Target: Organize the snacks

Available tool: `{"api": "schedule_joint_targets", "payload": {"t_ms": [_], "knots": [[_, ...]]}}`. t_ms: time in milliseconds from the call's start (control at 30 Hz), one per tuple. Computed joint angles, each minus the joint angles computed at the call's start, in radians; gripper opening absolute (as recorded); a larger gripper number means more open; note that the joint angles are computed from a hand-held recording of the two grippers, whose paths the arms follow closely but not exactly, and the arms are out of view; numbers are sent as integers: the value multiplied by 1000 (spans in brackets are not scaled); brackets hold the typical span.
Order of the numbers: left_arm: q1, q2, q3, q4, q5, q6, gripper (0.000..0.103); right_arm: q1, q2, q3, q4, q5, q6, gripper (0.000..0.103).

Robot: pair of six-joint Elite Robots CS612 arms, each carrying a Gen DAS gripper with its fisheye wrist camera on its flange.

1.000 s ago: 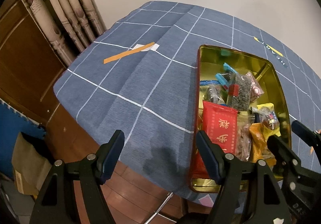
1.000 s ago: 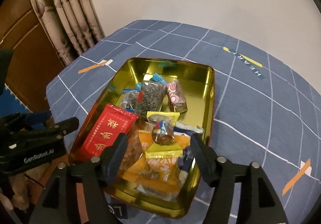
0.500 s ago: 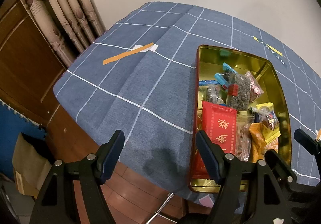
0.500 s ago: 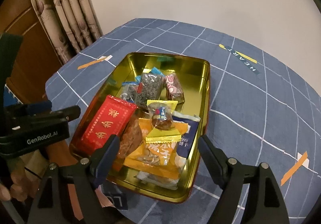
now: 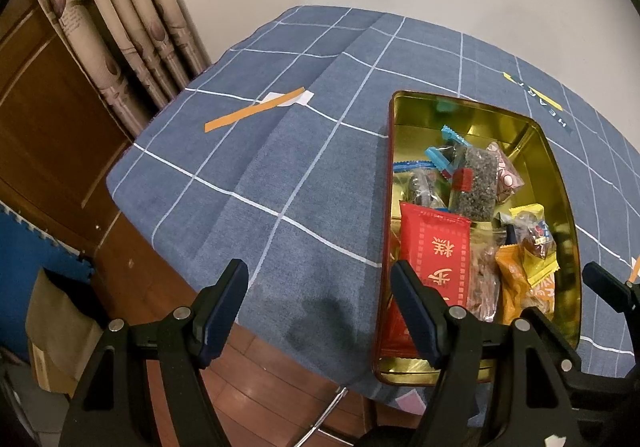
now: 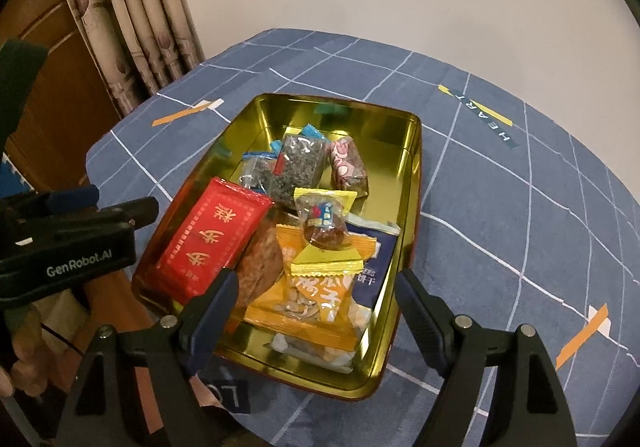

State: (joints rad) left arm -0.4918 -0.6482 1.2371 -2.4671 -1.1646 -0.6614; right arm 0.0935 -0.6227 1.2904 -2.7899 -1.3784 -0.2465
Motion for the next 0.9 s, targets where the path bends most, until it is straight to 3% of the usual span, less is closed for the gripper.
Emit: {"api": "schedule_joint_targets", "payload": {"t_ms": [900], "knots": [[-4,0,2,-16,17,12,71,2,1,1,19,-3,7,82]]}}
